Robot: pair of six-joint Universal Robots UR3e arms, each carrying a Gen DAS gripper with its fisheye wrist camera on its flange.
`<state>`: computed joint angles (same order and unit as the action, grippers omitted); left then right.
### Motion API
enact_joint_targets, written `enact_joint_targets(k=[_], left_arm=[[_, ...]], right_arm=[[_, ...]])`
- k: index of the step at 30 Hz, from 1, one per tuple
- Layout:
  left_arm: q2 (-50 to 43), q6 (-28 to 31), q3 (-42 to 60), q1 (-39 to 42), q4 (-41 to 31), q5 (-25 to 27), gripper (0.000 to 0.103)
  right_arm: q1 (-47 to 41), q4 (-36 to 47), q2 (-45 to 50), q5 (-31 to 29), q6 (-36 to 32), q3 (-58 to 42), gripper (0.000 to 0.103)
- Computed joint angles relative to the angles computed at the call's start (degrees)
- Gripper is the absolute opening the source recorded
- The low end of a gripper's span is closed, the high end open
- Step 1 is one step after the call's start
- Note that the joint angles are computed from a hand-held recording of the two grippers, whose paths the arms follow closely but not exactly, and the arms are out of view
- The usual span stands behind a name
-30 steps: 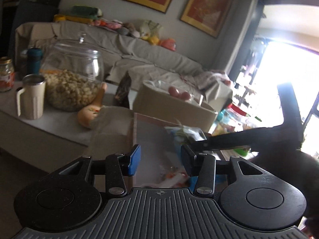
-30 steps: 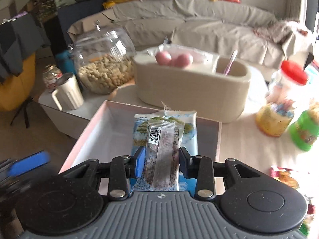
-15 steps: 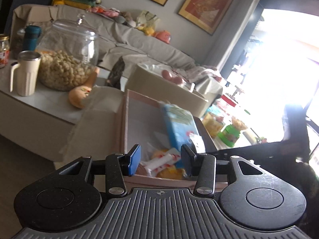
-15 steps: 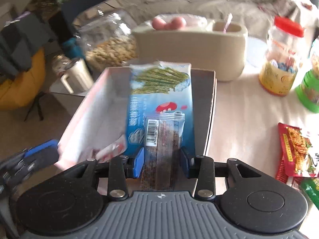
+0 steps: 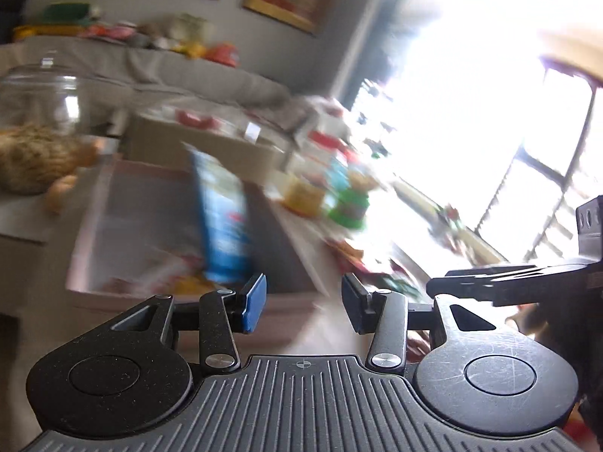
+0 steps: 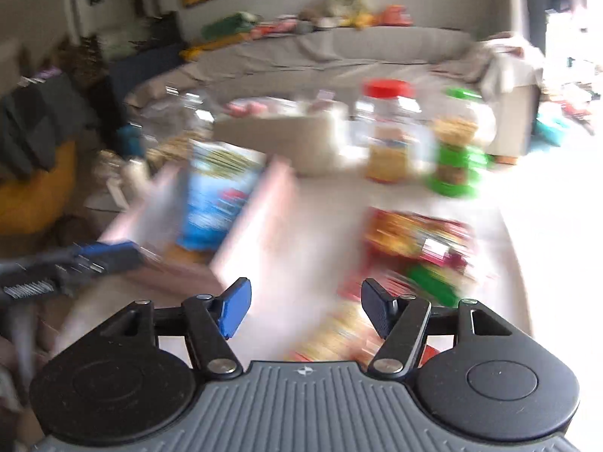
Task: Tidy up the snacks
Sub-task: 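Grasp the red chip bag on the table with the right gripper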
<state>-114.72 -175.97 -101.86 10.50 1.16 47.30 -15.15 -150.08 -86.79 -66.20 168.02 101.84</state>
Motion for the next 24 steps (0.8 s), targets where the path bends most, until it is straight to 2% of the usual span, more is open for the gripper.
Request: enact_joint_targets(k=[4, 10, 15, 19, 21, 22, 24], left_arm=[[-1.8, 4.5, 3.5, -7.5, -4.4, 4.3, 0.049], [-9.1, 5.8, 13.3, -16.9, -7.6, 12.8, 0.049], [-16.0, 5.7, 23.9, -22.2, -12.4, 20.7, 0.049], [-19.2, 4.4, 28.3, -23.3, -14.0, 22.3, 0.049], [-19.6, 4.3, 29.2, -23.4, -15.7, 22.0, 0.049], [-19.3, 4.1, 28.8, -23.2, -16.3, 21.4, 0.049], [-17.6, 4.1, 26.1, -22.4, -15.9, 19.5, 0.049]], right_arm=[[-5.8, -5.6, -7.0, -4.0, -2.7, 12.9, 0.065], [-15.6, -10.6, -14.6, 1.5, -5.4, 28.1, 0.066], [-17.9, -16.4, -15.9, 3.8, -6.4, 35.5, 0.066], [-16.5, -18.5, -12.6, 5.1, -4.2, 32.6, 0.066], [-14.9, -21.1, -8.4, 5.4, -2.2, 28.4, 0.075], [-13.5, -22.5, -5.2, 4.9, -0.8, 24.9, 0.082], [-9.6, -24.2, 1.9, 0.1, 3.7, 16.6, 0.082]])
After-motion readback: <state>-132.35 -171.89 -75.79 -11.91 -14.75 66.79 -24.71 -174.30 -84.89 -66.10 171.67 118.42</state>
